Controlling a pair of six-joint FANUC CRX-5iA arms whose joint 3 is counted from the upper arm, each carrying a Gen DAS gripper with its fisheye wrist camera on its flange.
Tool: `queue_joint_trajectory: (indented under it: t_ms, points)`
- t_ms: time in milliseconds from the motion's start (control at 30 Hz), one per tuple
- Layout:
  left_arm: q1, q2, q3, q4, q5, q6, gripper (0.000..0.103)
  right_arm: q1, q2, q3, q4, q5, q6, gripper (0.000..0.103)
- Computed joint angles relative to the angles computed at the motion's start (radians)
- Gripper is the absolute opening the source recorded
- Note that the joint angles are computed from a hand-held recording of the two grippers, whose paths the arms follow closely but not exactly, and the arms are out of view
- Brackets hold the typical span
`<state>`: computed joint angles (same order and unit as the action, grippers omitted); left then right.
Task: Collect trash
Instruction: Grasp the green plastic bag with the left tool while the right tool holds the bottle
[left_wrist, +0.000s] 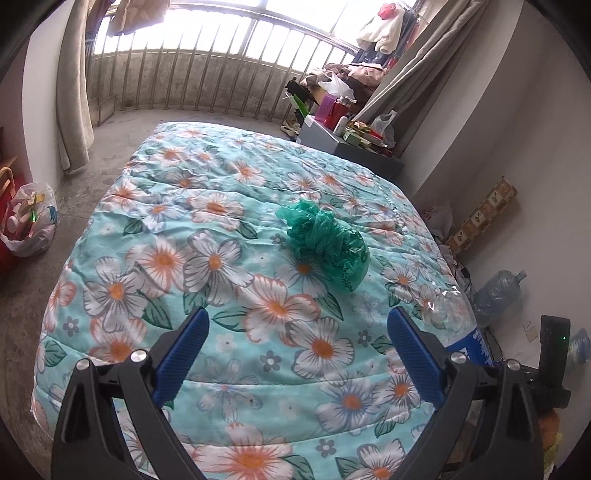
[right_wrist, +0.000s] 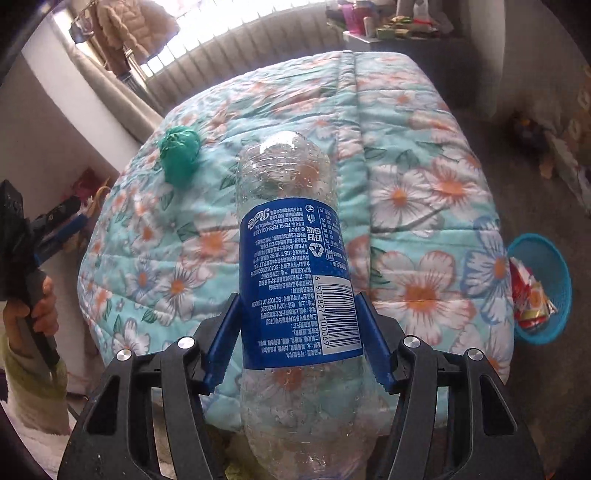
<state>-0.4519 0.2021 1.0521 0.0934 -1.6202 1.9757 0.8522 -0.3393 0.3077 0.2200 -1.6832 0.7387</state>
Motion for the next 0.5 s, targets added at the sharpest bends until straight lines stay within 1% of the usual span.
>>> queue_joint_trajectory:
  t_ms: [100,200,400,500]
  points:
    - [-0.012,0.02,0.033,-0.005,-0.01,-0.004,0.095,0.013,0.019,-0.005,0.036,0.013,-0.01,0.057]
    - [-0.018,0.03,0.047,-0.005,-0.014,-0.008,0.095,0.005,0.035,-0.007,0.046,0.032,-0.02,0.057]
    - [-0.029,0.083,0.115,0.001,-0.024,-0.011,0.095,-0.117,0.039,-0.004,-0.036,0.115,-0.043,0.056]
    - [-0.039,0.124,0.165,0.007,-0.012,-0.011,0.095,-0.207,0.032,-0.003,-0.132,0.17,-0.072,0.056]
